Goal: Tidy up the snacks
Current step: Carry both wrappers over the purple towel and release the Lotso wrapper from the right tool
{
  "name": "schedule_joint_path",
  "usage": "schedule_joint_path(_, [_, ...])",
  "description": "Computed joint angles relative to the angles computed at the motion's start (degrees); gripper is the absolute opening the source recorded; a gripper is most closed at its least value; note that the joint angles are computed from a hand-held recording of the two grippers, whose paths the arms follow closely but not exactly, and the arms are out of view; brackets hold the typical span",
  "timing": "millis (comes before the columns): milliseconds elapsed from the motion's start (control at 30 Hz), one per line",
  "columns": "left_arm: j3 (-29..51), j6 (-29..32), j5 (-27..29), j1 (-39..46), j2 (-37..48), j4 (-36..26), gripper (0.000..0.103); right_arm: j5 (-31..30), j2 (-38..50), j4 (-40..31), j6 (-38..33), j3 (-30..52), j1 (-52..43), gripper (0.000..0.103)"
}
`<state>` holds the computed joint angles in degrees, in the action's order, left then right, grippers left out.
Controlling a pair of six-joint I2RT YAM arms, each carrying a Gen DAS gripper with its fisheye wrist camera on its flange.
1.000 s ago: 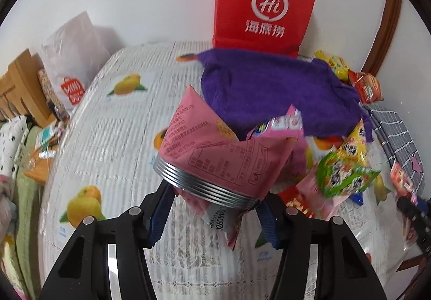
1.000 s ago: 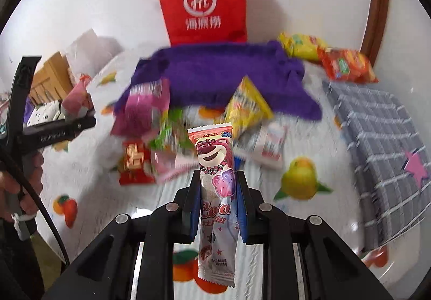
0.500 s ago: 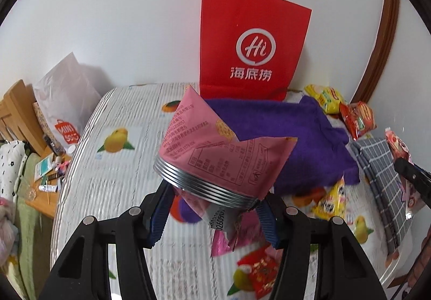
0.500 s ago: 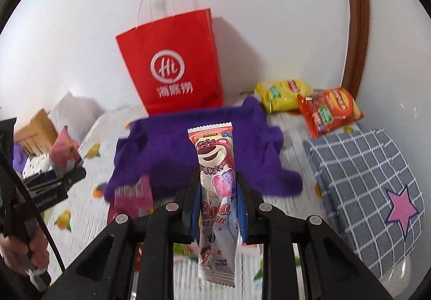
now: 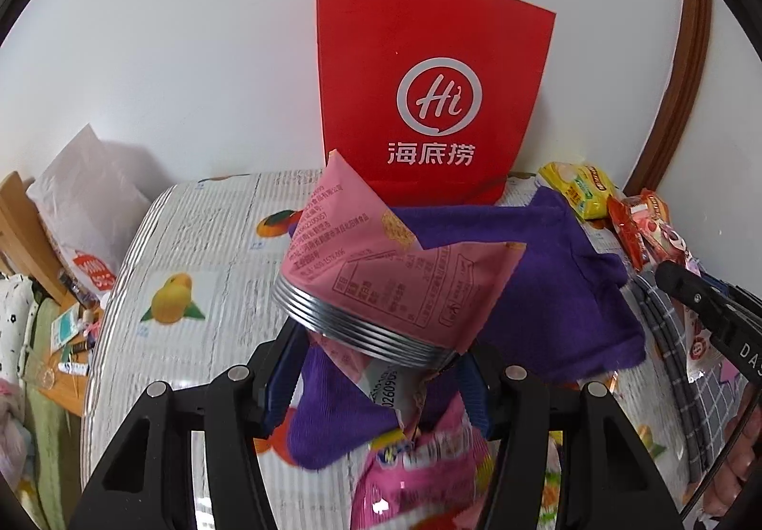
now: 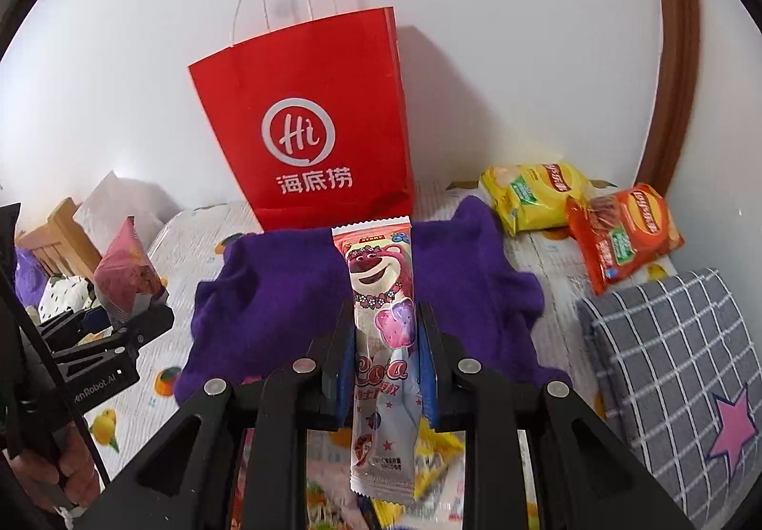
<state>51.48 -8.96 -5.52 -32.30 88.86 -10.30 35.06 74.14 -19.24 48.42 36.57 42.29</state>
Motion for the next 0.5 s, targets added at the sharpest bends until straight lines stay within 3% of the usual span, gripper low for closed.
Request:
schedule_joint_path(267, [9.22, 0.39, -0.36, 0.24, 10.37, 0.35, 0.056, -6.56, 6.01, 9.53, -8.79, 1.97, -10.99, 0.023])
schedule_joint_path(500, [18.83, -0.19, 0.4, 0.76, 18.9, -0.85, 0.056, -10.09, 10.18, 12.54, -14.64, 6.11, -17.42, 0.023])
